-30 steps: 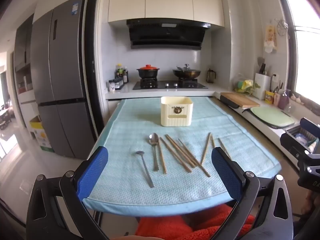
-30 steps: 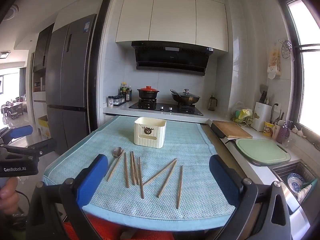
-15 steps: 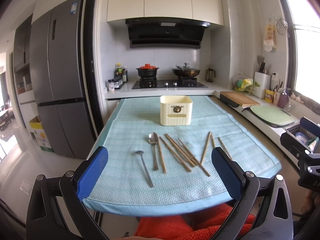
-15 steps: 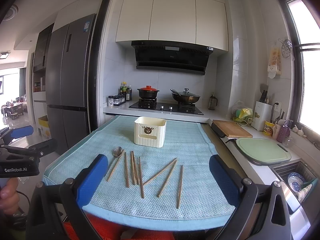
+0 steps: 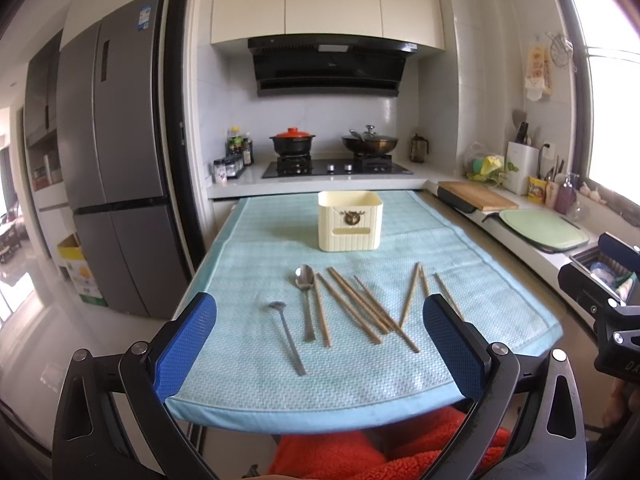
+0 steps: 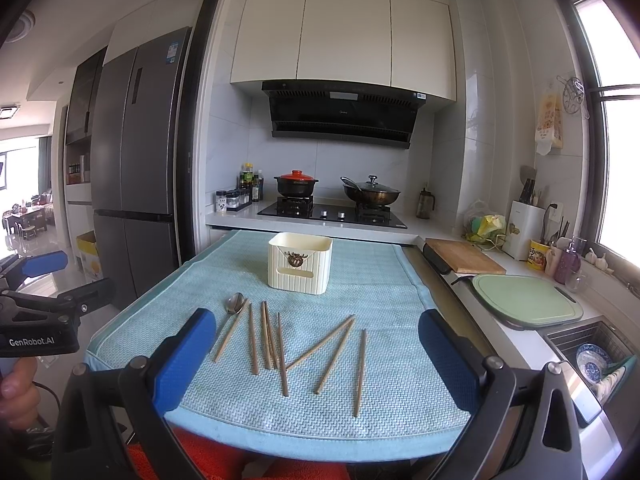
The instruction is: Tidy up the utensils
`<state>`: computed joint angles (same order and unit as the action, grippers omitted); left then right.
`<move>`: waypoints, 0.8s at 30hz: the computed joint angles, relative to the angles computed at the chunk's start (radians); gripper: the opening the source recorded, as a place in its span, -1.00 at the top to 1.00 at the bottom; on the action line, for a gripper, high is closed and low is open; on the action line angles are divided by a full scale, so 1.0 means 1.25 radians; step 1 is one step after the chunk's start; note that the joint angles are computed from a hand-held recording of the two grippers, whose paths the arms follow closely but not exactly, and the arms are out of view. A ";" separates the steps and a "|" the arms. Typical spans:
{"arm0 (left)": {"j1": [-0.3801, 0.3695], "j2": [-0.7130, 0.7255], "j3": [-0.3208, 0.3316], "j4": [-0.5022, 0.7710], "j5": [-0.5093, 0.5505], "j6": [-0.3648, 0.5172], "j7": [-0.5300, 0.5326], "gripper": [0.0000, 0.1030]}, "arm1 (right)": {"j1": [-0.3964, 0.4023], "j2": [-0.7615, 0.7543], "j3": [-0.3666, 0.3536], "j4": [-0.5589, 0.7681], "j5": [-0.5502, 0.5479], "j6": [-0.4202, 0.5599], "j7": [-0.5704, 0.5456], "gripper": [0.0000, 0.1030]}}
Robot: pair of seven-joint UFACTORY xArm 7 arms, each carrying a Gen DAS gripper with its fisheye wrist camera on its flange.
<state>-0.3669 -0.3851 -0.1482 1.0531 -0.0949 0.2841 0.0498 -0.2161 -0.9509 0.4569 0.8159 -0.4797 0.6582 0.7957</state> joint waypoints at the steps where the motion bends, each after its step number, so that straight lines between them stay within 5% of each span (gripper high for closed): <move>1: 0.000 0.001 -0.001 0.002 0.001 0.002 -0.001 -0.99 | -0.005 0.004 0.006 -0.003 -0.001 -0.006 0.008 -1.00; 24: 0.001 0.001 -0.003 0.003 0.007 0.004 -0.004 -0.99 | 0.003 0.016 -0.001 -0.004 -0.008 -0.007 0.018 -1.00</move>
